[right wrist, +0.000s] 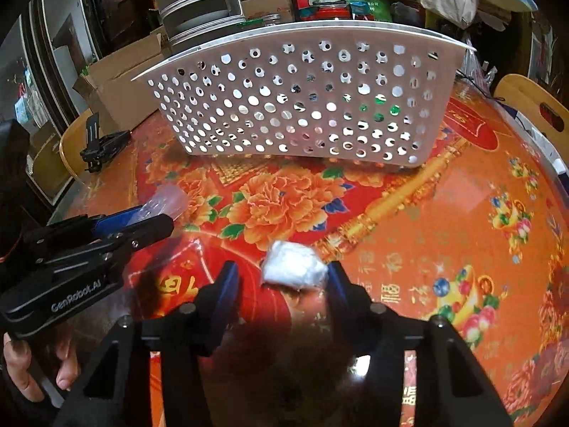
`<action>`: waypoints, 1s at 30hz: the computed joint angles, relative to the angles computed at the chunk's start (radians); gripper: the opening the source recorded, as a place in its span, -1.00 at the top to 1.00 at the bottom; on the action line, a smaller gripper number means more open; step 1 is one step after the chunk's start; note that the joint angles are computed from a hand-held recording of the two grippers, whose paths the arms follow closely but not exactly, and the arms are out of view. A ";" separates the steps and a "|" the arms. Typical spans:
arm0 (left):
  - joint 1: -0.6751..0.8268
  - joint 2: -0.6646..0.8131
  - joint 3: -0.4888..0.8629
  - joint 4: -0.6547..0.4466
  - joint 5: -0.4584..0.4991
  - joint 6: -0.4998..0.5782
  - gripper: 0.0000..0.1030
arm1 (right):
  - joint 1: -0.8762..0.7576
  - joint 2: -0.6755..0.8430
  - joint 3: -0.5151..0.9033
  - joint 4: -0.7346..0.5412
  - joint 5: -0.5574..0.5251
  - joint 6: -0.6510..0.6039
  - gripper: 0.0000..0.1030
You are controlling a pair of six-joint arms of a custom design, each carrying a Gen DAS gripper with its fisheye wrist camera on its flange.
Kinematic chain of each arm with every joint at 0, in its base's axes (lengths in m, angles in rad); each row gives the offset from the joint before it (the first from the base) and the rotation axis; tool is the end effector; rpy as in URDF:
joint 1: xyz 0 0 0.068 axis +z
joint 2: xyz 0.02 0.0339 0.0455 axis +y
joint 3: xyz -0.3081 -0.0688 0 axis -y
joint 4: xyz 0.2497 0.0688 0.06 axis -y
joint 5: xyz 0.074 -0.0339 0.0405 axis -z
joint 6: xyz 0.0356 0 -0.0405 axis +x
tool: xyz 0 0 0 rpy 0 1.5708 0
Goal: Organize soft objects
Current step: 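Grasp the clear plastic cup with the left gripper while the right gripper grasps the white packet, then lift the cup and white packet and carry both over the basket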
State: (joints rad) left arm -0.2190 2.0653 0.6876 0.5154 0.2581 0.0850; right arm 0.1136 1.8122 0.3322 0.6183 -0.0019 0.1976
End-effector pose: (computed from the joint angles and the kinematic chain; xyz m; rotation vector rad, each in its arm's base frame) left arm 0.3334 -0.0835 0.0688 0.4826 2.3810 -0.3743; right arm 0.2458 0.0281 0.0863 0.1015 2.4355 0.1421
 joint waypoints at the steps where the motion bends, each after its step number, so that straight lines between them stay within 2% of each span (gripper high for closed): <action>1: -0.002 0.000 0.000 -0.001 0.002 0.003 0.46 | 0.007 0.002 0.003 -0.003 0.010 0.001 0.08; 5: -0.003 -0.001 -0.003 -0.002 0.010 0.002 0.46 | 0.036 0.014 0.014 -0.004 0.060 -0.002 0.28; 12: 0.014 0.004 0.004 -0.007 0.027 -0.008 0.46 | 0.021 -0.001 -0.036 0.052 0.050 -0.015 0.31; 16: 0.010 -0.002 -0.006 0.006 0.030 -0.006 0.46 | 0.009 -0.075 -0.114 0.081 0.050 -0.027 0.32; 23: -0.006 -0.044 -0.072 0.087 0.029 0.000 0.46 | -0.107 -0.248 -0.263 0.104 -0.047 -0.061 0.32; 30: -0.037 -0.094 -0.120 0.119 -0.006 0.008 0.46 | -0.234 -0.327 -0.287 0.068 -0.162 -0.112 0.32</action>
State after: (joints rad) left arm -0.2559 1.9713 0.5676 0.6343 0.2517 0.0929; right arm -0.1200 1.4849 0.0447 0.6859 -0.1639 0.0854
